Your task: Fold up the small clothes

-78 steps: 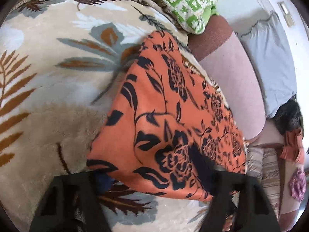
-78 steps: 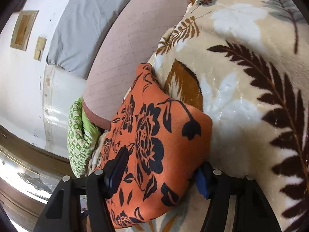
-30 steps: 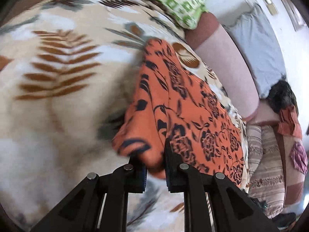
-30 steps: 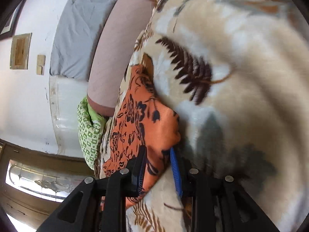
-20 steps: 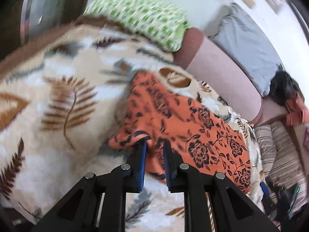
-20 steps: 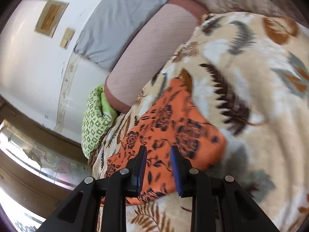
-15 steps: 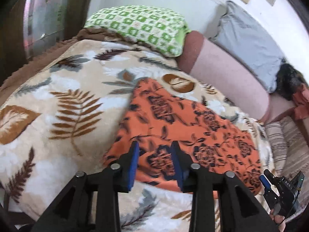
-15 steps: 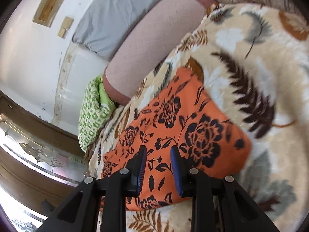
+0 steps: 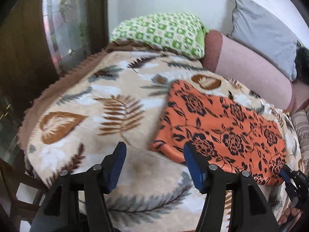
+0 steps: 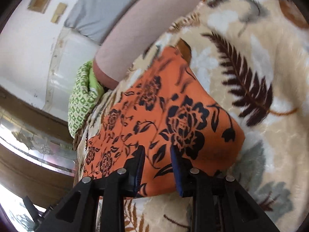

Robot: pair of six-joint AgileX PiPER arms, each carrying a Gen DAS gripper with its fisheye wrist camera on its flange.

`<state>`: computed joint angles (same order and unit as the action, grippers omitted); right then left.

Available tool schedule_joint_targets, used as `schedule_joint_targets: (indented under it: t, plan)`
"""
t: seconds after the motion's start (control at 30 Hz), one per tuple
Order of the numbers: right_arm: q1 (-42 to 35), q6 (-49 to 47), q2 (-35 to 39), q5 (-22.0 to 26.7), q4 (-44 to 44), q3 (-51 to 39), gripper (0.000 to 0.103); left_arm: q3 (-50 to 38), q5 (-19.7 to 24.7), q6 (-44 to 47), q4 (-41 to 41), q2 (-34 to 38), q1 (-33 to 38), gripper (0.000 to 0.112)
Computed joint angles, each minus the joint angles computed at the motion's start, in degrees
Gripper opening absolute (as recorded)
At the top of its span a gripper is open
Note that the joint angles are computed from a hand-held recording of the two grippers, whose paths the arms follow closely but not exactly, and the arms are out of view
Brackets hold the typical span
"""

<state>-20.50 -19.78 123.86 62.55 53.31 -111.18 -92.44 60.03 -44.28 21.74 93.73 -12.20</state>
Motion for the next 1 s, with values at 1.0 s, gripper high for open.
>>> schedule_joint_targets:
  t: [1.0]
  plan:
    - [6.1,4.0,9.2,5.9,-4.1,-11.2,0.051,-3.3,-7.1,2.6,7.4,20.4,-4.3,0.103]
